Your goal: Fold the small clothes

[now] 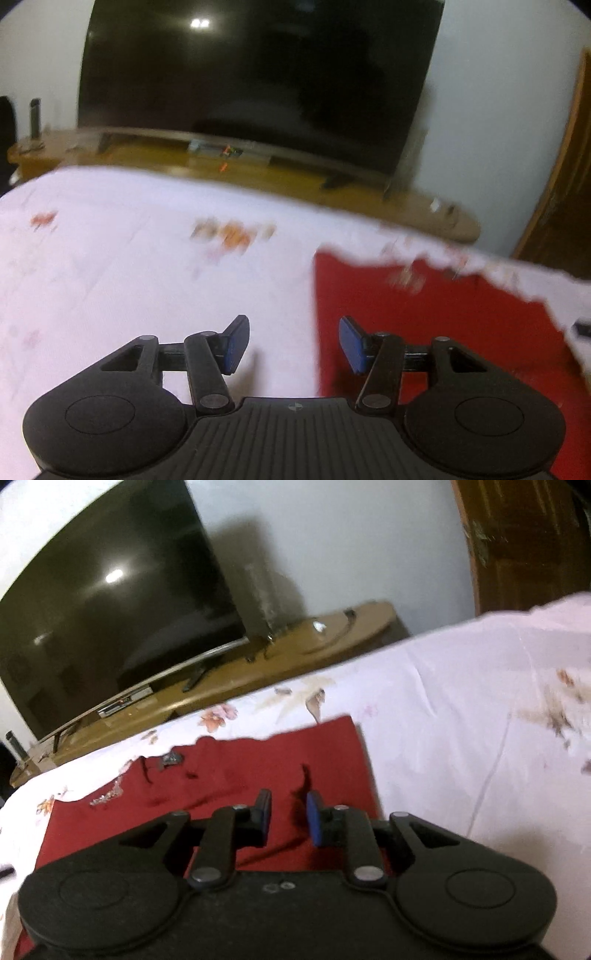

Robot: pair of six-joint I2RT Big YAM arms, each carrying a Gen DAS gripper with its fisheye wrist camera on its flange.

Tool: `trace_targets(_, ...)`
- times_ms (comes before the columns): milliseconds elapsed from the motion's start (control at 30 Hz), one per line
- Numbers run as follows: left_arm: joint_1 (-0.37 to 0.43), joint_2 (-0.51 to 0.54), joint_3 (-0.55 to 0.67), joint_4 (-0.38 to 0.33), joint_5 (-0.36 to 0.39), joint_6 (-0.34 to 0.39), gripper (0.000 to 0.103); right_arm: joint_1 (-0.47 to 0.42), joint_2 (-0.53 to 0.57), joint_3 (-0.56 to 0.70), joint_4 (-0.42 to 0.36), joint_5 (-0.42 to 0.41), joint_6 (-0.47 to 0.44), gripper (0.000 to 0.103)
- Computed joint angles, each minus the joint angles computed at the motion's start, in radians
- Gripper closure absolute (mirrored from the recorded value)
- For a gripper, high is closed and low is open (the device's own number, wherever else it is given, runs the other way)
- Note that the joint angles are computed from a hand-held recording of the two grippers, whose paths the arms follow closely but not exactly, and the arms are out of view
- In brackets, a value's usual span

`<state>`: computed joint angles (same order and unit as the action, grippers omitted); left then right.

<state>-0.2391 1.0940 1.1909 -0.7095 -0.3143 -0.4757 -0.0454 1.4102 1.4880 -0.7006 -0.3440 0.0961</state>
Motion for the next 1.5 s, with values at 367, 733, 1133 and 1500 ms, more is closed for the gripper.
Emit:
trace_targets(367, 0.022, 0.338, 0.238, 0.017, 0.131, 0.144, 0.050, 0.063, 0.079, 0.038, -0.021, 0.048, -0.085, 0.084)
trace_targets(733, 0.023, 0.353, 0.241, 0.074, 0.109, 0.149, 0.049, 0.057, 0.075, 0.025, 0.029, 0.039, -0.108, 0.077)
trace_targets(1133, -0.026, 0.341, 0.240, 0.084, 0.007, 0.209, 0.037, 0.073, 0.092, 0.041, 0.030, 0.079, -0.151, 0.072)
trace_targets(1500, -0.137, 0.382, 0.262, 0.028, -0.065, 0.218, 0.033, 0.162, 0.100, 0.012, 0.031, 0.055, -0.260, 0.077)
